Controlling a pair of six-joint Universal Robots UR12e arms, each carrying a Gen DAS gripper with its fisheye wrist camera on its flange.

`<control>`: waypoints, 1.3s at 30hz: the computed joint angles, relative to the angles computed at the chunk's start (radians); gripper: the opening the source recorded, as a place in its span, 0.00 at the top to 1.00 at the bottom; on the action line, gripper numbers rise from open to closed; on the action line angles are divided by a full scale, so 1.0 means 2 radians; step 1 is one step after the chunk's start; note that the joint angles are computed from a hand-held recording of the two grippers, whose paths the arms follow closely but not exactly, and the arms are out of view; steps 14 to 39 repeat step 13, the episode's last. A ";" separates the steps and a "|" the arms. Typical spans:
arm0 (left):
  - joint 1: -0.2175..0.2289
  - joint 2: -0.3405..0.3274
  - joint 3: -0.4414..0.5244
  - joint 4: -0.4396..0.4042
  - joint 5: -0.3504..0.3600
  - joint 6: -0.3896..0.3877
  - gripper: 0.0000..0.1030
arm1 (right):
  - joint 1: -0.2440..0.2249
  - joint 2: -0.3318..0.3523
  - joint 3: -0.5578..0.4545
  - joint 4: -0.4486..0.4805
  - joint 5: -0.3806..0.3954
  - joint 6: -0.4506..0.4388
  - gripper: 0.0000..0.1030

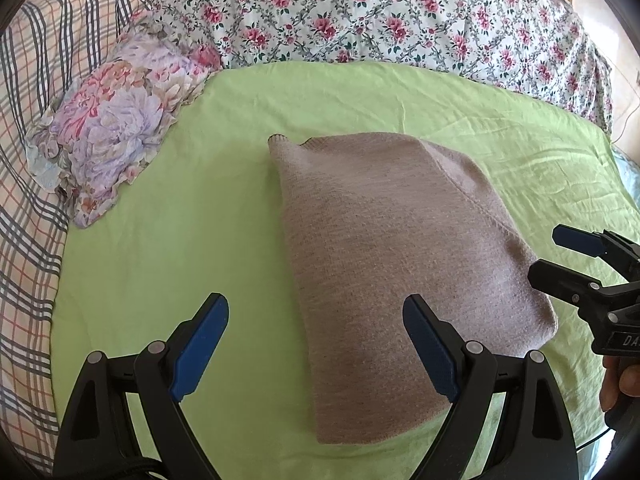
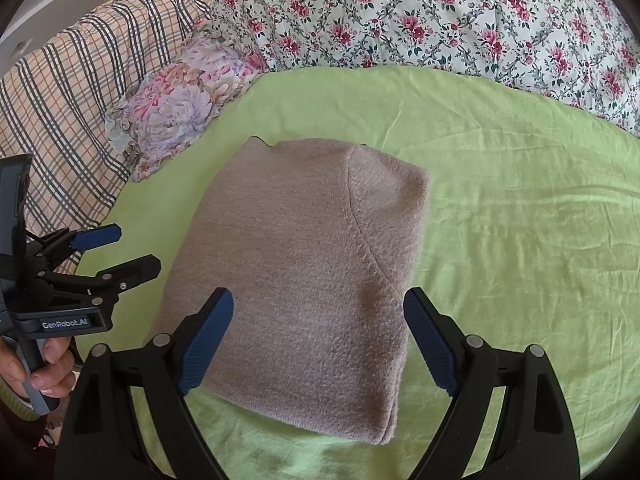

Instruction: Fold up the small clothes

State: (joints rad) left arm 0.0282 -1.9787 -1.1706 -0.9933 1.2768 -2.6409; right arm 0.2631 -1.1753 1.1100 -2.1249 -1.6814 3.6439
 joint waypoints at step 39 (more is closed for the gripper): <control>-0.001 0.001 -0.002 -0.007 0.004 -0.005 0.13 | 0.001 0.002 0.000 -0.001 0.006 0.006 0.15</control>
